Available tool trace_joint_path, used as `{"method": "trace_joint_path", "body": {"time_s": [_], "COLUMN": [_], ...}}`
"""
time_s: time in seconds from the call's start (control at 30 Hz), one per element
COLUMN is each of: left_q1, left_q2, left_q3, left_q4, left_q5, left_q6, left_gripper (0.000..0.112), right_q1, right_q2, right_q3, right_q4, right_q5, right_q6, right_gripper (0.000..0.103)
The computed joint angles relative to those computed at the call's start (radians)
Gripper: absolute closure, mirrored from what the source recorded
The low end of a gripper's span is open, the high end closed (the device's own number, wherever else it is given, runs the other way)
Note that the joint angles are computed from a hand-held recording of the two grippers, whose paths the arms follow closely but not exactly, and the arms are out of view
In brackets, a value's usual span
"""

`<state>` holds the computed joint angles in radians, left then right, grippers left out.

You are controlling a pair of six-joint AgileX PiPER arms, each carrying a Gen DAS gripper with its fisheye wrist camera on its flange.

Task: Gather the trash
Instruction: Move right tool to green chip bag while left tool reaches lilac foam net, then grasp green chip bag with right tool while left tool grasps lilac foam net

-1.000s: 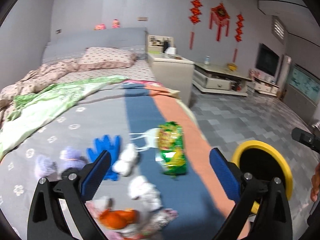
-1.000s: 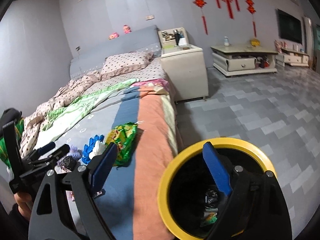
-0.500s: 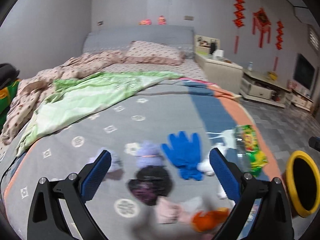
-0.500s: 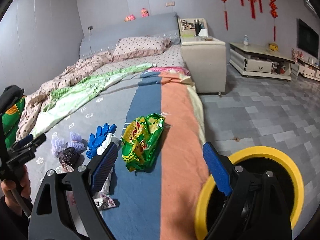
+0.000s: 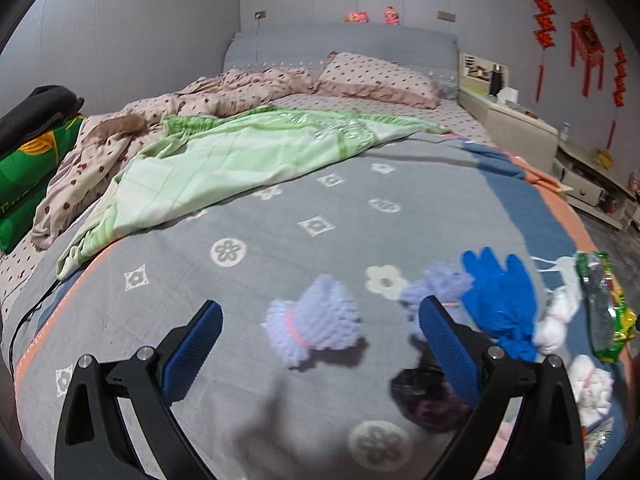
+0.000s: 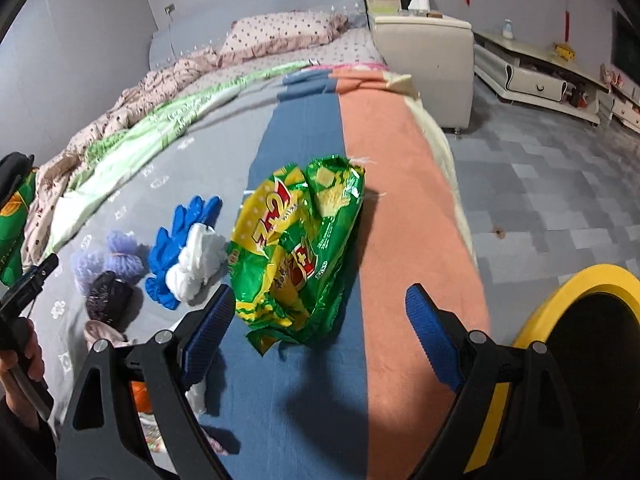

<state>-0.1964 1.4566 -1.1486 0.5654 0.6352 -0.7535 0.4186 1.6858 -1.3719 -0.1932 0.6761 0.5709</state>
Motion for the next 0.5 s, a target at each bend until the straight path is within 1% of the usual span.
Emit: {"method": "trace_joint_path", "body": {"time_s": [0.1, 0.23, 0.3, 0.43, 0.5], "left_q1": [0.036, 0.078, 0.087, 0.082, 0.091], "left_q2": [0.035, 0.080, 0.106, 0.154, 0.175], "left_q3": [-0.003, -0.017, -0.028, -0.046, -0.058], "left_q4": [-0.006, -0.058, -0.084, -0.061, -0.090], "left_q5": [-0.020, -0.048, -0.058, -0.064, -0.074], "left_q6": [0.007, 0.042, 0.065, 0.054, 0.078], "left_gripper": [0.017, 0.017, 0.017, 0.017, 0.018], "right_q1": [0.006, 0.015, 0.018, 0.013, 0.017], "right_q2": [0.049, 0.109, 0.136, 0.189, 0.208], "right_q3": [-0.028, -0.075, -0.096, -0.142, -0.158], "right_q4": [-0.010, -0.031, -0.035, -0.003, -0.004], "right_q5": [0.003, 0.012, 0.013, 0.019, 0.018], "right_q6": [0.008, 0.019, 0.024, 0.003, -0.001], "right_gripper": [0.020, 0.020, 0.020, 0.020, 0.020]}}
